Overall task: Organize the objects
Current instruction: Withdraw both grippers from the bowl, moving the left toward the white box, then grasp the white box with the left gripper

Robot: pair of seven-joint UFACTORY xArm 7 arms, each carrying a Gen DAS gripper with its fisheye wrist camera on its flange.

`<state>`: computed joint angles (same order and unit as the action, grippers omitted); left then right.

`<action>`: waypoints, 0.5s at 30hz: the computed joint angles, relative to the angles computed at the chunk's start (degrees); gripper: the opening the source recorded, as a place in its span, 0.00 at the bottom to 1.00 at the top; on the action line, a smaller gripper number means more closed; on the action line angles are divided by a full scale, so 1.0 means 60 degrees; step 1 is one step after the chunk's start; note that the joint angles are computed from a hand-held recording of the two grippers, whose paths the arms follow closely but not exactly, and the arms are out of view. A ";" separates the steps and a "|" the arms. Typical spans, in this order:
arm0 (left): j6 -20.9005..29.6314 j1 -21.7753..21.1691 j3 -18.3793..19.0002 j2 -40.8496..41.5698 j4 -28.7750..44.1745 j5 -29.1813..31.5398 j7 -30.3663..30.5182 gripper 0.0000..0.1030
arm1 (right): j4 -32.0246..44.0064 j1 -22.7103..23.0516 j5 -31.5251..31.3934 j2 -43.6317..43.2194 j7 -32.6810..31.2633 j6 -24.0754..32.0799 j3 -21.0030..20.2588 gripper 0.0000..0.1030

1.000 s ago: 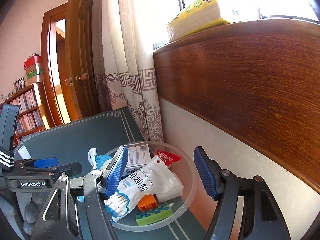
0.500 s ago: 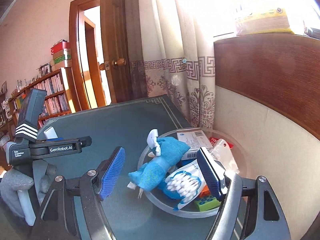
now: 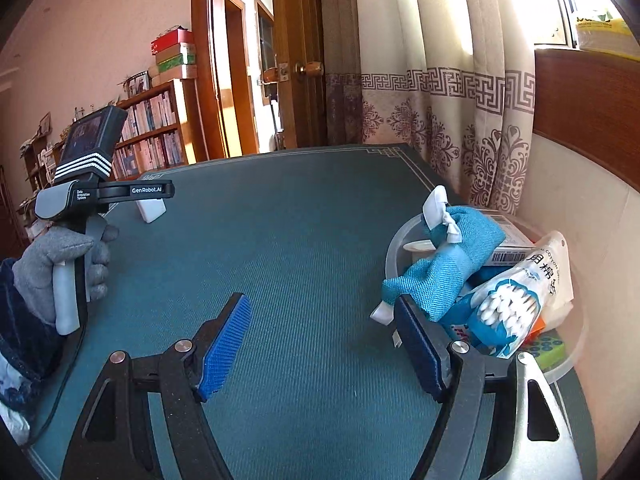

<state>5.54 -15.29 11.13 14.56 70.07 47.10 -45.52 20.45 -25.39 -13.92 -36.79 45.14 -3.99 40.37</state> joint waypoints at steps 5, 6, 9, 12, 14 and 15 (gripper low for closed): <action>0.0156 0.0041 0.0494 0.0741 0.0875 0.0397 -0.0485 0.99 | -0.0077 0.0304 0.0083 0.0504 -0.0017 0.0076 -0.0376 0.73; 0.0170 0.0198 0.0388 0.0887 0.1016 0.0151 -0.0262 0.99 | -0.0094 0.0303 0.0077 0.0528 0.0002 0.0109 -0.0367 0.73; 0.0227 0.0908 -0.0373 0.1273 0.1356 -0.1229 0.1113 0.99 | -0.0097 0.0435 0.0017 0.0712 -0.0020 0.0236 -0.0527 0.73; 0.0512 0.1657 -0.1327 0.1636 0.1723 -0.2672 0.2626 0.94 | -0.0075 0.0538 -0.0066 0.0901 -0.0010 0.0333 -0.0684 0.73; 0.0864 0.1963 -0.1784 0.1846 0.1983 -0.3416 0.3415 0.84 | -0.0072 0.0577 -0.0119 0.1005 0.0024 0.0337 -0.0762 0.73; 0.1011 0.2110 -0.1982 0.1904 0.2060 -0.3760 0.3793 0.76 | -0.0056 0.0601 -0.0139 0.1026 0.0045 0.0369 -0.0783 0.73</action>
